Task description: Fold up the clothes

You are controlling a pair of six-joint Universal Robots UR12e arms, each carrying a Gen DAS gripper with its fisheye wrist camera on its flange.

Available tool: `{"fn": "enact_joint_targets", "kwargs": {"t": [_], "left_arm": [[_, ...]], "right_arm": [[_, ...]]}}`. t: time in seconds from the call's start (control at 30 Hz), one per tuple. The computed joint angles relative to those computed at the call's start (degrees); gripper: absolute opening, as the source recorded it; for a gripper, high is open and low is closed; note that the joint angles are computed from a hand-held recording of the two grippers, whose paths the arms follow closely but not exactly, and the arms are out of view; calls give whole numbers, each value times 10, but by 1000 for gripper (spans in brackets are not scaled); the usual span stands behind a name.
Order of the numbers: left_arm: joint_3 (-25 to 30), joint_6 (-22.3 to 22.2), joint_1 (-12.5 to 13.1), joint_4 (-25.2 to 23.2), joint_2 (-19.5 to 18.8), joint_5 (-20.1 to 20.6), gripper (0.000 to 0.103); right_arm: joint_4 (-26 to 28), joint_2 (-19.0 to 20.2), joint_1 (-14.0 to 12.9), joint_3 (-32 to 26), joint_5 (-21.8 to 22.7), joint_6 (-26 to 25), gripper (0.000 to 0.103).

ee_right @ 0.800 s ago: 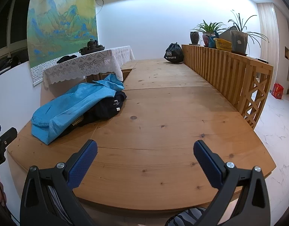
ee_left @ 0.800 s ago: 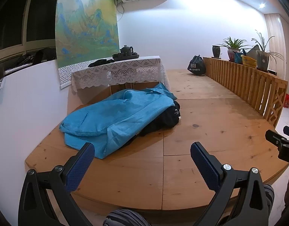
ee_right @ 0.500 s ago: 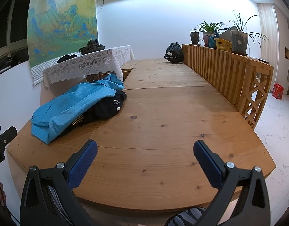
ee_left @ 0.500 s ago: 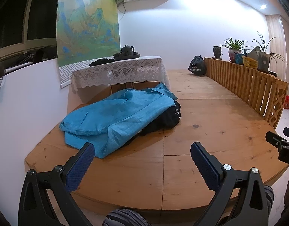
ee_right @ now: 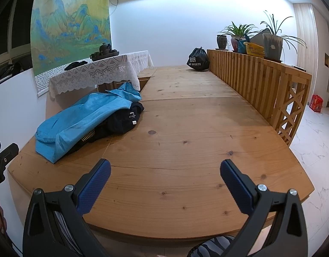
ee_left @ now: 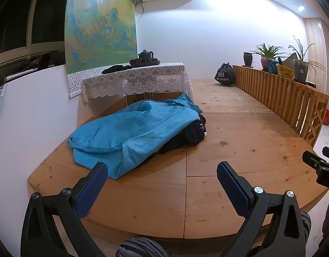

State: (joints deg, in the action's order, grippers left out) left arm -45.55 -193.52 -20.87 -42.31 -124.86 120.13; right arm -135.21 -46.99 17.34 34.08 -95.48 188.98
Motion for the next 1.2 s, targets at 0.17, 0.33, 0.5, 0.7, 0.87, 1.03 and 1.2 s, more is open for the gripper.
{"fn": "enact_joint_targets", "kwargs": {"t": [0.17,0.33,0.5,0.7,0.87,1.03,1.2], "left_arm": [[-2,-1,0,1,1,0,103],[-3,-1,1,1,1,0,103],[1,-3,1,-2,0,-1,103],[0,-4,2,-5,-1,-2,103],[2,-6,3,-11,-3,-5,103],[3,-8,4,-15,-5,-3,103],[15,-2,8,-21,-13,-2,103]], "right_arm": [[3,2,0,-3,0,0,103],[5,2,-1,-5,1,-1,103],[6,2,0,-5,0,-2,103],[9,4,-1,-8,1,-2,103],[16,8,-1,-14,2,-2,103],[20,14,-1,-22,1,-7,103],[29,23,-3,-37,6,-7,103]]}}
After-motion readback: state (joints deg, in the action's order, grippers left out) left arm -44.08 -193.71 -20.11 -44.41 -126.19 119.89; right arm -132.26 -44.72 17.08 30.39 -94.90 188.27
